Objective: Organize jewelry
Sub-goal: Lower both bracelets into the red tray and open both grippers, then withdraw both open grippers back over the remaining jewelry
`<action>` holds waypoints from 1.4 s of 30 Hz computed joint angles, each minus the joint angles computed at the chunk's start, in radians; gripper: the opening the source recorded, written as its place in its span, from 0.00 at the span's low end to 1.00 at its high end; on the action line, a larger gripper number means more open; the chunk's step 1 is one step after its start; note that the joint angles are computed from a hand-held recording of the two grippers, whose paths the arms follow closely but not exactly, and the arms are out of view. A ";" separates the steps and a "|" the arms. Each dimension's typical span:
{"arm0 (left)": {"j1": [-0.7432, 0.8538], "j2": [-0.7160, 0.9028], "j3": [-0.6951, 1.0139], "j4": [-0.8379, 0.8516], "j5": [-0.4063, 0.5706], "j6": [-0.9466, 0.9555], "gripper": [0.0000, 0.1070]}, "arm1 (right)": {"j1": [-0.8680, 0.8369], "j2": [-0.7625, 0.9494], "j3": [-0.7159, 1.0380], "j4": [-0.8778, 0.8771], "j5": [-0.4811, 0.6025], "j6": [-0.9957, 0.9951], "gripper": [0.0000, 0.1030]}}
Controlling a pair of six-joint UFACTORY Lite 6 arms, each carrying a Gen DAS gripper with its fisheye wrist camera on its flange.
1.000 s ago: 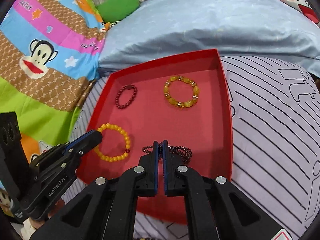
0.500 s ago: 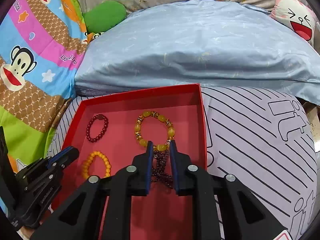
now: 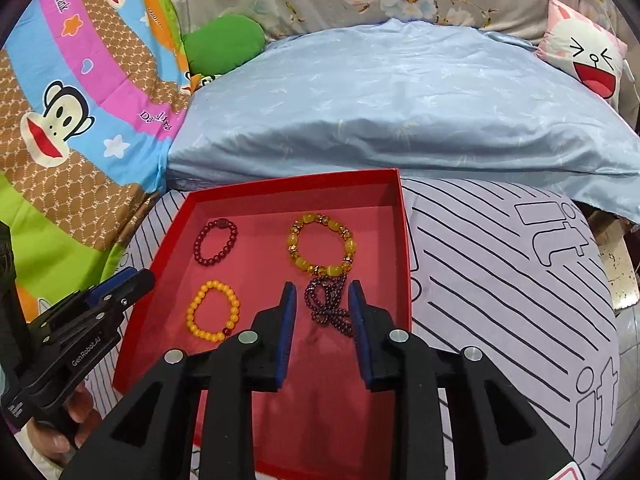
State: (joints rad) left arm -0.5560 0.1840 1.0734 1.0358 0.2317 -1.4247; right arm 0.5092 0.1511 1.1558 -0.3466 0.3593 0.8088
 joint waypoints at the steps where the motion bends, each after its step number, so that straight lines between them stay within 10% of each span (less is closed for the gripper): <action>1: -0.005 -0.020 -0.016 0.007 0.004 -0.010 0.26 | 0.012 -0.022 -0.014 -0.020 0.007 0.024 0.26; 22: -0.437 -0.596 -0.547 0.006 0.336 -0.306 0.27 | 0.566 -0.572 -0.484 -0.364 0.388 0.700 0.29; 34: -0.789 -0.686 -0.684 -0.057 0.523 -0.542 0.27 | 0.935 -0.700 -0.675 -0.344 0.591 1.030 0.29; 42: -0.814 -0.670 -0.721 -0.041 0.477 -0.642 0.31 | 0.999 -0.680 -0.701 -0.342 0.573 1.123 0.29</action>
